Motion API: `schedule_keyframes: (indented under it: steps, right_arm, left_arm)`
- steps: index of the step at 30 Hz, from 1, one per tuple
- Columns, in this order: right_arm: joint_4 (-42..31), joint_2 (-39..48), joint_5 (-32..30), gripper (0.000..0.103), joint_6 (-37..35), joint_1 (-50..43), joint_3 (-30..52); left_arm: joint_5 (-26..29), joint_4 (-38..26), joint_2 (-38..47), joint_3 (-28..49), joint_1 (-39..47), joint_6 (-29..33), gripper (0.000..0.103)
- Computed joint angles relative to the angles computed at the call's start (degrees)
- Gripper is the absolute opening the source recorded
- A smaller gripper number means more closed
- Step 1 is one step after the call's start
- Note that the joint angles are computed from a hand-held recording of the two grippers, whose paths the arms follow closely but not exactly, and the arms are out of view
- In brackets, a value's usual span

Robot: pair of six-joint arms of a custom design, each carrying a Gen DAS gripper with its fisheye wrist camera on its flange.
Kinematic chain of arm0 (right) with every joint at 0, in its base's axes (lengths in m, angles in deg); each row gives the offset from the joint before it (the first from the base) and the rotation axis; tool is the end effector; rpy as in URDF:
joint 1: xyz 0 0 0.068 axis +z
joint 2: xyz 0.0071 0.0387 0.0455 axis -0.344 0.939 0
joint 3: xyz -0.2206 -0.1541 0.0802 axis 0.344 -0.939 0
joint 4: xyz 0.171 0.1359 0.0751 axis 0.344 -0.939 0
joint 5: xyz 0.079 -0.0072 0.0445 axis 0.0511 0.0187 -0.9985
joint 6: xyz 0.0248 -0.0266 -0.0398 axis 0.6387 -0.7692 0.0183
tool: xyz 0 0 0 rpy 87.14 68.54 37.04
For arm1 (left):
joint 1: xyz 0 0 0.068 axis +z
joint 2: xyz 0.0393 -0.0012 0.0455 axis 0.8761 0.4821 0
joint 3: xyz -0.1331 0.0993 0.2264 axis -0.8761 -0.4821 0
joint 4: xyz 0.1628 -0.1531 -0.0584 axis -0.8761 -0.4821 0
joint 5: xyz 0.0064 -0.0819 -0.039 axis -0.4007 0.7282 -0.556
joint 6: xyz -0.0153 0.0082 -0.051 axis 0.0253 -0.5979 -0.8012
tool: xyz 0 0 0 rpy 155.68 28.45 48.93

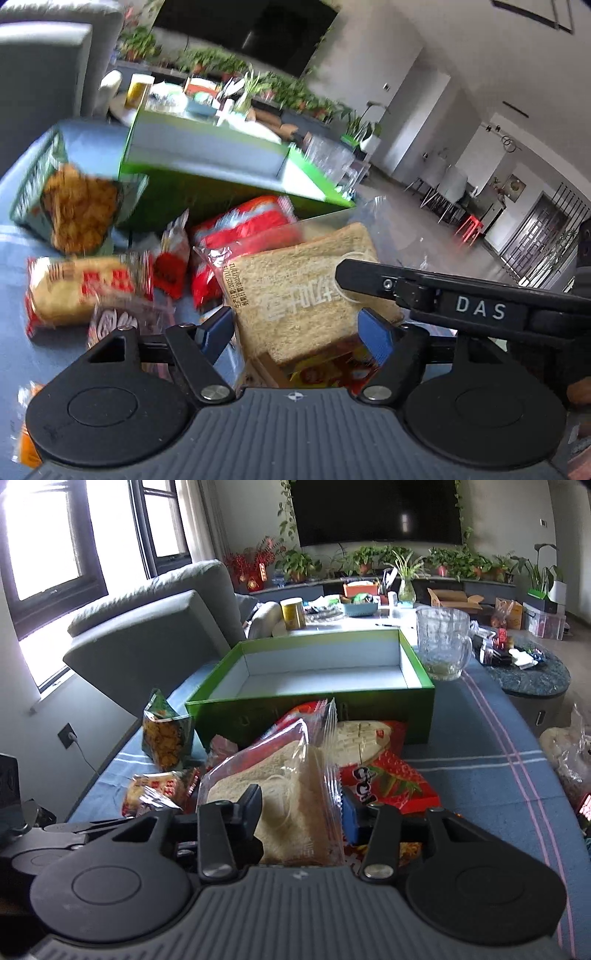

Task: Organize snacks
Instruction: 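Lower both grippers onto the bagged toast loaf and close them, then carry the toast bag into the green box and open both grippers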

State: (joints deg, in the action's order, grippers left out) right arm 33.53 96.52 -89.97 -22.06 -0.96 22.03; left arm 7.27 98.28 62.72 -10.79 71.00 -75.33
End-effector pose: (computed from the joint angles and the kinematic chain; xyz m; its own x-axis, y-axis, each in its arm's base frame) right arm 0.3191 0.1234 0.1172 -0.5436 -0.2509 -0.8010 -0.5941 0.7891 0.1561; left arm 0.2462 0.0288 0.0755 -0.5403 -0.3579 -0.7615 0.0151 0.9007 -0.4341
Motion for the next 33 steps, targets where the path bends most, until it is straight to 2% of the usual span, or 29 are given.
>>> schedule_keyframes:
  steps: [4, 7, 11, 15, 20, 25, 30, 33]
  right_arm:
    - [2.3, -3.3, -1.1, 0.095, 0.8, -0.3, -2.3]
    - [3.5, -5.4, -2.2, 0.095, 1.5, -0.3, -3.0]
    - [4.6, -6.1, -2.8, 0.095, 2.7, 0.7, -0.5]
    - [1.1, -2.5, -4.8, 0.095, 5.1, 1.5, 8.2]
    - [-4.2, 6.2, -7.9, 0.095, 10.7, 2.1, 22.2]
    - [-10.3, 13.9, -9.0, 0.095, 15.5, 2.3, 34.6]
    - [-15.5, 19.0, -9.5, 0.095, 17.8, 2.1, 42.6]
    - [-17.2, 20.5, -9.4, 0.095, 18.6, 2.3, 44.6]
  left_arm:
    - [-0.4, 1.7, -4.3, -2.3, 0.2, -0.3, 0.07]
    - [-1.3, -0.6, -9.1, -2.1, 0.8, 1.2, 0.07]
    - [-3.4, -7.0, -15.3, 1.2, 1.9, 2.9, 0.07]
    - [-5.4, -14.2, -16.3, 8.2, 3.4, 4.9, 0.071]
    - [-6.2, -23.9, -13.5, 19.0, 5.2, 6.9, 0.071]
    - [-5.2, -29.0, -8.6, 26.8, 6.7, 8.6, 0.071]
    - [-4.3, -32.7, -3.8, 33.0, 7.5, 9.2, 0.071]
    - [-3.9, -34.7, -1.2, 36.1, 8.0, 9.4, 0.071]
